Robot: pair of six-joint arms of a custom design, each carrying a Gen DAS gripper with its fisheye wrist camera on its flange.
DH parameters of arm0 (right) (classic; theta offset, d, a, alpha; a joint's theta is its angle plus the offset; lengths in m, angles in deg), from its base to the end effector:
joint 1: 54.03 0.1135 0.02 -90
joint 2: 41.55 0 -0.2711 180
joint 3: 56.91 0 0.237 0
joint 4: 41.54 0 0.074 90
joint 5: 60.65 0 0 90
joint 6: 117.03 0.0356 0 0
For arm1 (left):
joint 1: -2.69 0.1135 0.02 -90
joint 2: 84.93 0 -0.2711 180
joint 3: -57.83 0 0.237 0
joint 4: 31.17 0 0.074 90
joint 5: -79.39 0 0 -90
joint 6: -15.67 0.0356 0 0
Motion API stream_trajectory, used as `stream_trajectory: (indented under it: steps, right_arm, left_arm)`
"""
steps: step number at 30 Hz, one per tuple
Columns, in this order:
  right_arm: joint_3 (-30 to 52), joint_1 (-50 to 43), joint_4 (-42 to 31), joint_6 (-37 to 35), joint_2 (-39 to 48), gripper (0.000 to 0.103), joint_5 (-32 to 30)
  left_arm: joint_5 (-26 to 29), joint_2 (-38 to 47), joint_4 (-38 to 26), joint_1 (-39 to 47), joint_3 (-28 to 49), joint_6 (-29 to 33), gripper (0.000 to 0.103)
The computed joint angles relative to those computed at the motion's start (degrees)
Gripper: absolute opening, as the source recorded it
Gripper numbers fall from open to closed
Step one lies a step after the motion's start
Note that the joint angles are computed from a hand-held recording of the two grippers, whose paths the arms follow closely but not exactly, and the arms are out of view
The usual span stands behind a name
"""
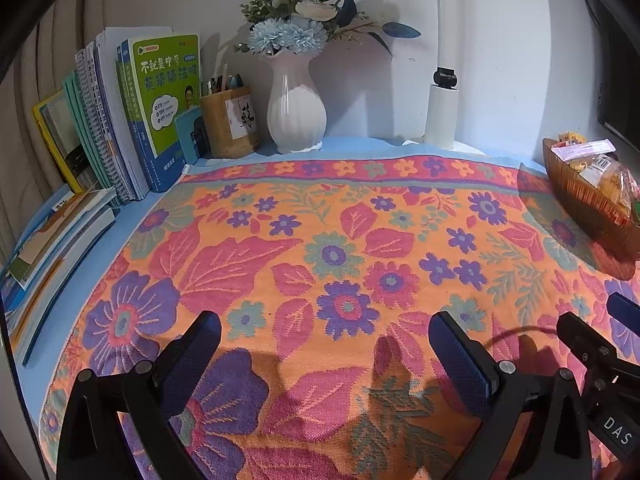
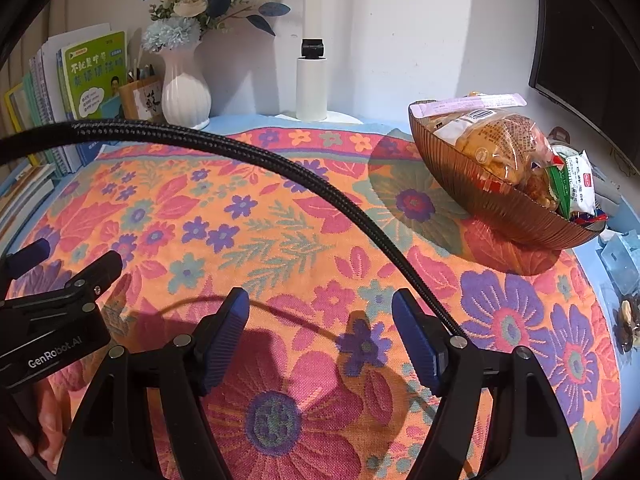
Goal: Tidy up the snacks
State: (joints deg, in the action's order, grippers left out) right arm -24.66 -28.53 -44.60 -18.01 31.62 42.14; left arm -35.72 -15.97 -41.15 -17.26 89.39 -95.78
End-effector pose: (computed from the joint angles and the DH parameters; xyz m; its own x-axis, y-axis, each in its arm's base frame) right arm 0.1828 0.0785 0.1423 -0.6623 -0.1465 -0.7348 -0.1744 0.9839 -0.0390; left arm 0.1771 -0.0482 0.1444 -0.6580 -0.1134 -0.7444 -0.2168 0.9753 0.0430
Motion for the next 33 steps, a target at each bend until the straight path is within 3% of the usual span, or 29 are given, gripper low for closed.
stream_trajectory:
  steps: [33]
  right_arm:
    - [0.24, 0.78, -0.7, 1.44, 0.12, 0.073, 1.47]
  left_arm:
    - [-0.81, 0.95, -0.73, -0.69, 0.58, -0.62, 0.103]
